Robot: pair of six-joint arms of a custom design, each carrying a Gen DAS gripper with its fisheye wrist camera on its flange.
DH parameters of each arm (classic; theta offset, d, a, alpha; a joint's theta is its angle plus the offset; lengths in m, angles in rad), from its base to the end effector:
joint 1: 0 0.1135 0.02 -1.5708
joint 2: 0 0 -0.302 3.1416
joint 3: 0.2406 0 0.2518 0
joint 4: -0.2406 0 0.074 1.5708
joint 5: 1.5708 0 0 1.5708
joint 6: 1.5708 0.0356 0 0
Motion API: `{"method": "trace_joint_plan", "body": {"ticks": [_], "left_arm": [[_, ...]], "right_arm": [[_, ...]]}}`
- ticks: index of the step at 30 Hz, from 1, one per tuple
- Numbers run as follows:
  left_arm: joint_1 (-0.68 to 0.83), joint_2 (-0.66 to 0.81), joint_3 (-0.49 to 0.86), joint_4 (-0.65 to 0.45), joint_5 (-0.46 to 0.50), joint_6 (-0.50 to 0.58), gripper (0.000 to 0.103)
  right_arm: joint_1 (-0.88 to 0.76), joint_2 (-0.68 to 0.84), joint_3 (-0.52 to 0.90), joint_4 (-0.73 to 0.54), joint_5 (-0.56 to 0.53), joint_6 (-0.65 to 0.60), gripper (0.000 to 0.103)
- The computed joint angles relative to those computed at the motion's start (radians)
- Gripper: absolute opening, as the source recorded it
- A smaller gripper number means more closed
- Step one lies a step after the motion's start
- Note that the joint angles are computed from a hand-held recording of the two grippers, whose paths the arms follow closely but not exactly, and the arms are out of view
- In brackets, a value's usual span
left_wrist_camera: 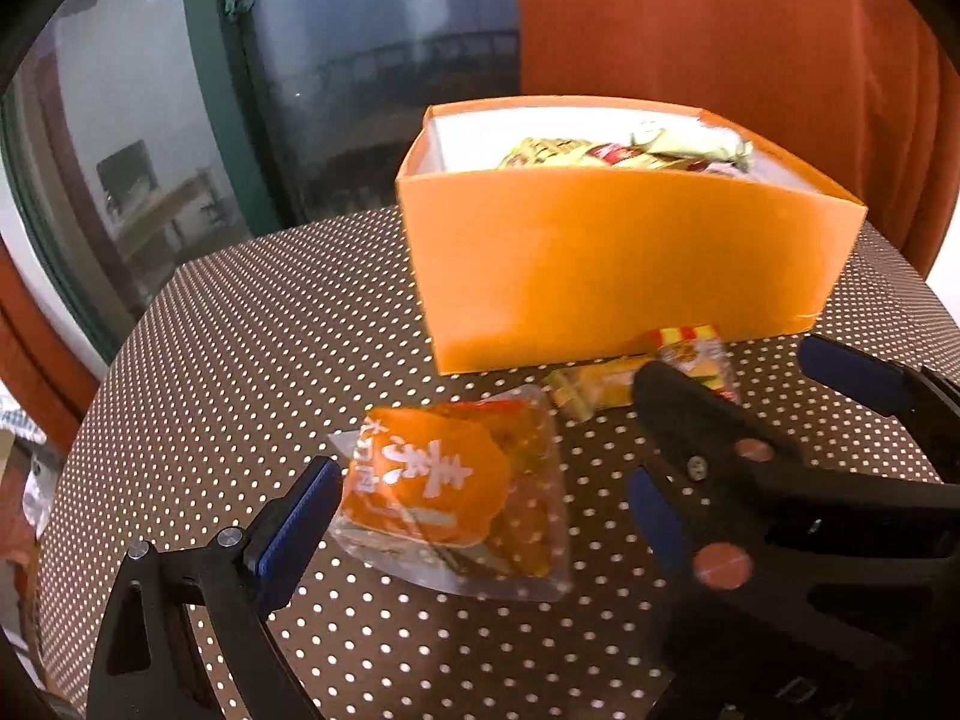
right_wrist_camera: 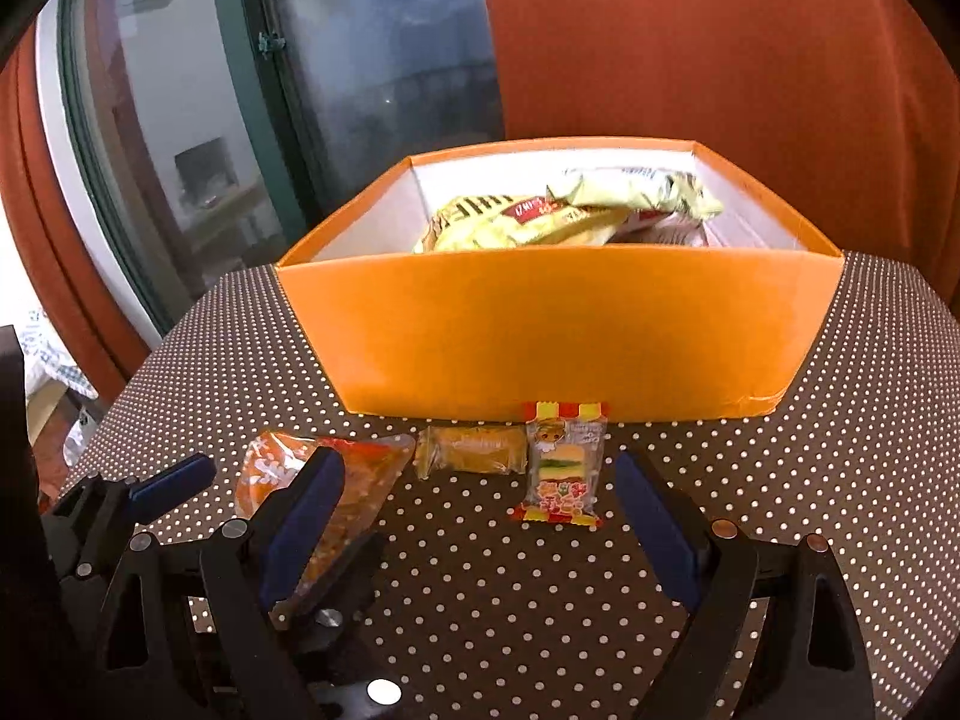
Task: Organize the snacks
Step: 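Withdraw both tools from the box toward the orange jerky packet, then grasp the orange jerky packet with the left tool while the right tool grasps the burger candy packet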
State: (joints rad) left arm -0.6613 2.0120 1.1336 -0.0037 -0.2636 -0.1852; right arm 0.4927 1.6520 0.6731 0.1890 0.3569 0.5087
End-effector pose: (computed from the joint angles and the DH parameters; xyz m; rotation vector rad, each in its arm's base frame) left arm 0.3373 -0.2507 0.1530 0.4570 2.3693 -0.0637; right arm 0.2758 0.1339 0.1688 0.1887 2.2929 0.0903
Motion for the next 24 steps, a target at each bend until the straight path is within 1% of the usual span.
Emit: {"method": "trace_joint_plan", "body": {"ticks": [8,13,19,22,23,24], "left_arm": [[0.053,0.097,0.075,-0.032,0.035,-0.025,0.097],[0.078,0.125,0.095,-0.044,0.085,-0.029,0.096],[0.079,0.161,0.125,-0.044,0.076,-0.025,0.094],[0.075,0.179,0.145,-0.052,0.061,-0.023,0.089],[0.079,0.18,0.151,-0.056,0.078,-0.029,0.084],[0.078,0.177,0.148,-0.06,0.085,-0.037,0.081]], "right_arm": [[-0.002,0.094,0.049,-0.016,-0.013,0.012,0.093],[-0.006,0.148,0.077,-0.017,-0.033,0.011,0.093],[-0.012,0.198,0.104,-0.019,-0.043,0.015,0.093],[-0.012,0.21,0.111,-0.021,-0.037,0.019,0.093],[-0.013,0.212,0.11,-0.019,-0.035,0.02,0.093],[-0.012,0.213,0.109,-0.019,-0.031,0.022,0.093]]}}
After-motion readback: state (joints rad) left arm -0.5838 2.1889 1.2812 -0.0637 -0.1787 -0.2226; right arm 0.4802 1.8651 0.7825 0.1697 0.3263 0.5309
